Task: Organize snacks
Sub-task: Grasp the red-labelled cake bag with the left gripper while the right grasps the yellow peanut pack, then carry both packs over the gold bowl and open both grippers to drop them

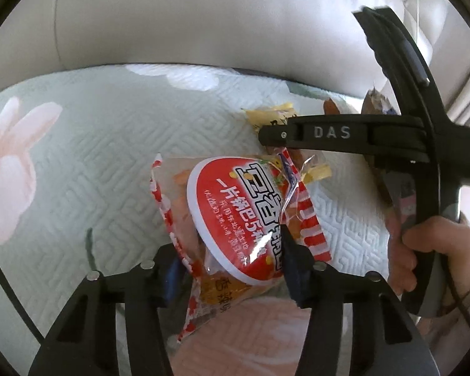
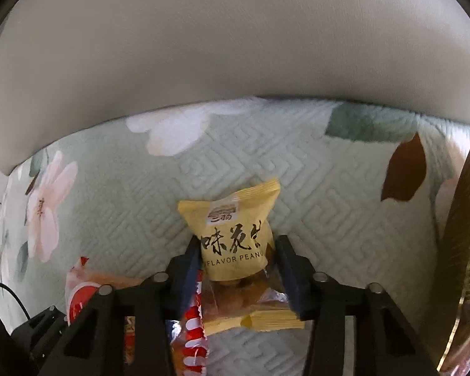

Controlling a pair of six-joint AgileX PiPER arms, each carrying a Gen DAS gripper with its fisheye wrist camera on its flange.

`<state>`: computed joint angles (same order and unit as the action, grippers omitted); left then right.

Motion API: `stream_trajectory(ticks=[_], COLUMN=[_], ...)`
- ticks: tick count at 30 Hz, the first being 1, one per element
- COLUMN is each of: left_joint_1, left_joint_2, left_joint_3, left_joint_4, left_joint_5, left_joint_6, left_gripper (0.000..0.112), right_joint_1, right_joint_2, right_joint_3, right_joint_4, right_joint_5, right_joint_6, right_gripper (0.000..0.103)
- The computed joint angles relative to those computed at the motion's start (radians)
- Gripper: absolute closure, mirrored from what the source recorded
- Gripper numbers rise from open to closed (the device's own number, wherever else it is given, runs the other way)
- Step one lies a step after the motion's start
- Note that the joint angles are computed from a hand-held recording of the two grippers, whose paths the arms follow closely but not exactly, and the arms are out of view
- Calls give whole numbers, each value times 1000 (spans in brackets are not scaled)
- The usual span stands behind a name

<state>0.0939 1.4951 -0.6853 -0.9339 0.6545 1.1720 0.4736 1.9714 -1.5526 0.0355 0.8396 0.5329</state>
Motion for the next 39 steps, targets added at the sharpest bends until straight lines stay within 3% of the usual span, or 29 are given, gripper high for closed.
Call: stream_trajectory(ticks=[8,17,22,28,33,39], left_joint_1=[139,150,48,-196,-378,-647], left_joint_2=[-104,-240,-291,-297,-280,-244], left_joint_3=[-5,-125,-192,-269,-316,-380], left_joint_4=[-17,89,115,200,282,516], left_joint_5=[141,245,248,137,80,-1], left_joint_6=[63,-183,-338,-619,-815,-1089], left_gripper=[64,64,64,64,64,63], right_joint_1=[-34,-87,-157,-251,-425,-674], right_joint_2=[-110,-261,-350,-469,-585,-652], right_joint_3=[69,-30,-67,-37,26,75], right_joint_4=[96,115,128,136,201,317], right_joint_5=[-56,18,82,144,223,353], right_joint_6=[-50,-106,-130,-150,-241,-401], right_gripper=[59,59,59,59,59,59])
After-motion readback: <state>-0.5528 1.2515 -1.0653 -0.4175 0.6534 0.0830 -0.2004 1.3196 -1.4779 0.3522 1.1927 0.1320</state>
